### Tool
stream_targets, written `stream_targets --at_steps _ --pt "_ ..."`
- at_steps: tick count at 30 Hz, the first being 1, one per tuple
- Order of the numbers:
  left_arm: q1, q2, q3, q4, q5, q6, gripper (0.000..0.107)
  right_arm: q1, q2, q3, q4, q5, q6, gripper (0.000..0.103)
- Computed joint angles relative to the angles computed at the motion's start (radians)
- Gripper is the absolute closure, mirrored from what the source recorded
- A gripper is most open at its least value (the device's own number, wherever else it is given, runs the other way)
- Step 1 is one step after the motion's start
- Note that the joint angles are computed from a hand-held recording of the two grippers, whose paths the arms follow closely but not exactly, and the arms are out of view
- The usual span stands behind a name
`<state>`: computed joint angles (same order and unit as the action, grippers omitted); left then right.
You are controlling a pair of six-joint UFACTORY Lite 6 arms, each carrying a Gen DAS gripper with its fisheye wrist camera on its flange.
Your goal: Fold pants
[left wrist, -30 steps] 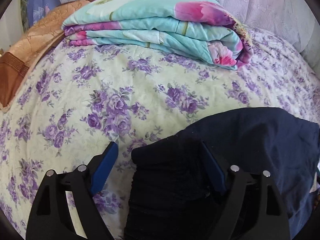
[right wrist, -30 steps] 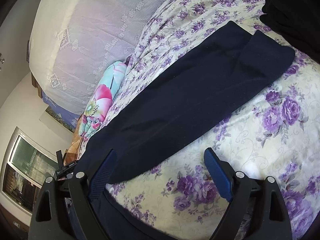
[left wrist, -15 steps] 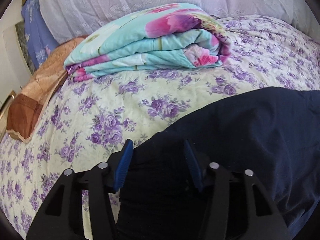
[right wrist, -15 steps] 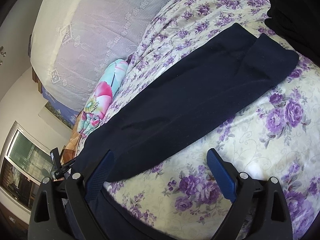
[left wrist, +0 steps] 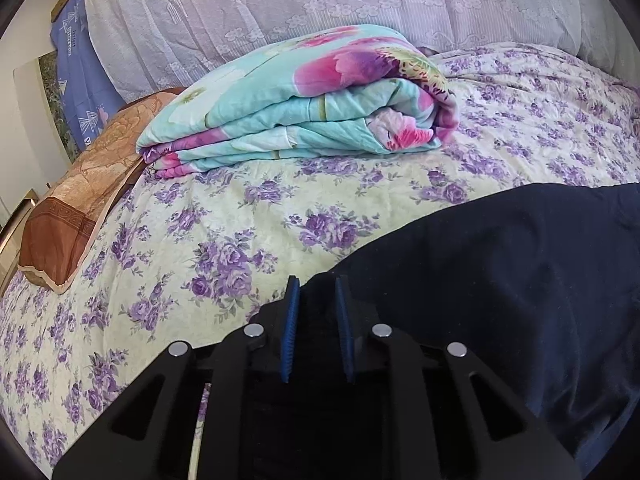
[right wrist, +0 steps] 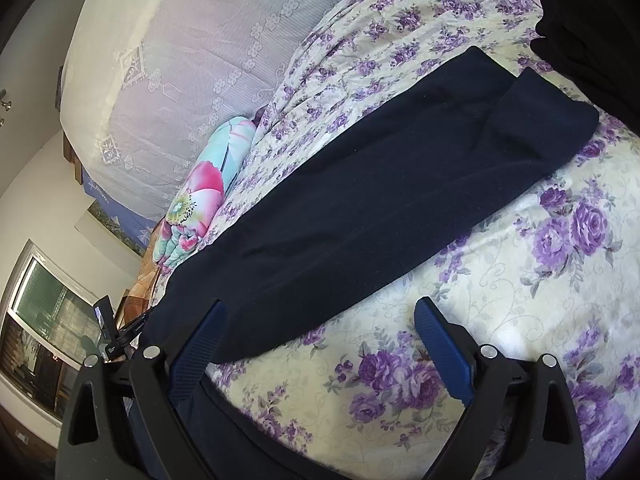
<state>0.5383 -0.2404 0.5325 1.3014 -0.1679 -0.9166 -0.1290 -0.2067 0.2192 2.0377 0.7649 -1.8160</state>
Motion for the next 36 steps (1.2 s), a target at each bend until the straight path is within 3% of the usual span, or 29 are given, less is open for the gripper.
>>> stream_targets --at_steps 5,9,13,17,20,23,25,27,32,33,34,36 --pt "0.002 0.002 0.003 0.050 -0.002 -0.053 0.089 -0.062 -0.034 0.091 -0.275 -0.041 0.316 0.008" --pt "-0.002 0.011 0.007 0.055 0.001 -0.062 0.089 -0.143 -0.118 0.179 -0.482 -0.074 0.465 0.008" --pt "0.006 0.026 0.014 0.059 -0.008 -0.067 0.088 -0.243 -0.045 0.340 -0.609 -0.085 0.534 0.008" --pt "-0.003 0.046 0.022 0.034 0.005 -0.045 0.069 -0.295 0.101 0.504 -0.671 -0.112 0.567 0.008" --pt "-0.005 0.070 0.038 0.063 0.012 -0.080 0.063 -0.295 0.227 0.633 -0.705 -0.158 0.572 0.009" --pt "0.009 0.095 0.057 0.171 -0.006 -0.189 0.062 -0.284 0.404 0.803 -0.757 -0.194 0.612 0.019" --pt "0.022 0.114 0.075 0.267 -0.028 -0.283 0.062 -0.268 0.526 0.925 -0.811 -0.203 0.691 0.038" --pt "0.034 0.135 0.095 0.356 -0.050 -0.372 0.062 -0.260 0.636 1.039 -0.859 -0.184 0.764 0.049" --pt "0.079 0.205 0.193 0.657 -0.149 -0.669 0.063 -0.249 0.831 1.260 -0.950 -0.154 0.884 0.055" --pt "0.090 0.220 0.214 0.692 -0.171 -0.703 0.067 -0.249 0.835 1.263 -0.938 -0.139 0.868 0.060" --pt "0.105 0.243 0.245 0.732 -0.200 -0.741 0.069 -0.253 0.847 1.277 -0.928 -0.102 0.853 0.076" --pt "0.139 0.282 0.297 0.767 -0.267 -0.785 0.082 -0.255 0.834 1.260 -0.912 -0.072 0.839 0.091"
